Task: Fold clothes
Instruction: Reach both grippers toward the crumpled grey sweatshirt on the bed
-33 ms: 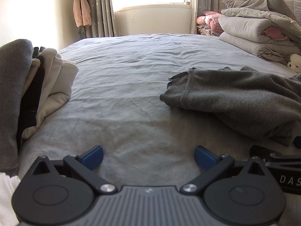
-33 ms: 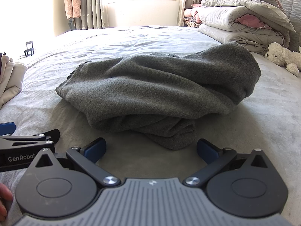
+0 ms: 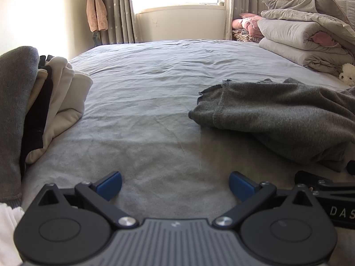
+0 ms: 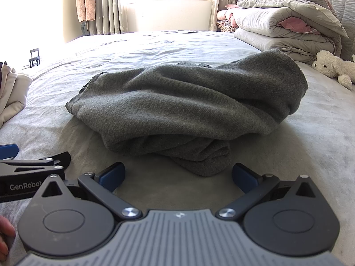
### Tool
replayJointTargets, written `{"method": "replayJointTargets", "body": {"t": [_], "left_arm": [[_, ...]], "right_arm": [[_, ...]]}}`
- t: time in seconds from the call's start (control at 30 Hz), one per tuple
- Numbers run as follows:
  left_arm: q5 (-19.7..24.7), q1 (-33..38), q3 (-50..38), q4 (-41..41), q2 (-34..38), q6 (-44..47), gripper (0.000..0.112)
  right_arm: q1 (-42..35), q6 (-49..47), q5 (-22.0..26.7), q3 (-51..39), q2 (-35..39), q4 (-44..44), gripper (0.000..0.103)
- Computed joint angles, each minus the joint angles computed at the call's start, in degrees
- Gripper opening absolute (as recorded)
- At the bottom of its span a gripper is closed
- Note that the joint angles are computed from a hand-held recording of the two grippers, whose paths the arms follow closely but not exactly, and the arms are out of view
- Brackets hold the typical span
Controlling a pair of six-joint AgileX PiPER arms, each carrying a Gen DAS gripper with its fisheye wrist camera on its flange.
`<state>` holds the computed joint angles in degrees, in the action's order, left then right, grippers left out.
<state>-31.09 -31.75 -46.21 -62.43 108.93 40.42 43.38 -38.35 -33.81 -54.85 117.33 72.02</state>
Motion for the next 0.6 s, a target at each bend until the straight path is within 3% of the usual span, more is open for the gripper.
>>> {"method": "replayJointTargets", "body": {"t": [0.6], "left_arm": [[-1.2,-2.03,-1.67,-9.25,-0.21,5.69,0.103]], "right_arm": [[-0.41,4.36,-0.34,1.07,-0.11,-3.72,0.103]]}}
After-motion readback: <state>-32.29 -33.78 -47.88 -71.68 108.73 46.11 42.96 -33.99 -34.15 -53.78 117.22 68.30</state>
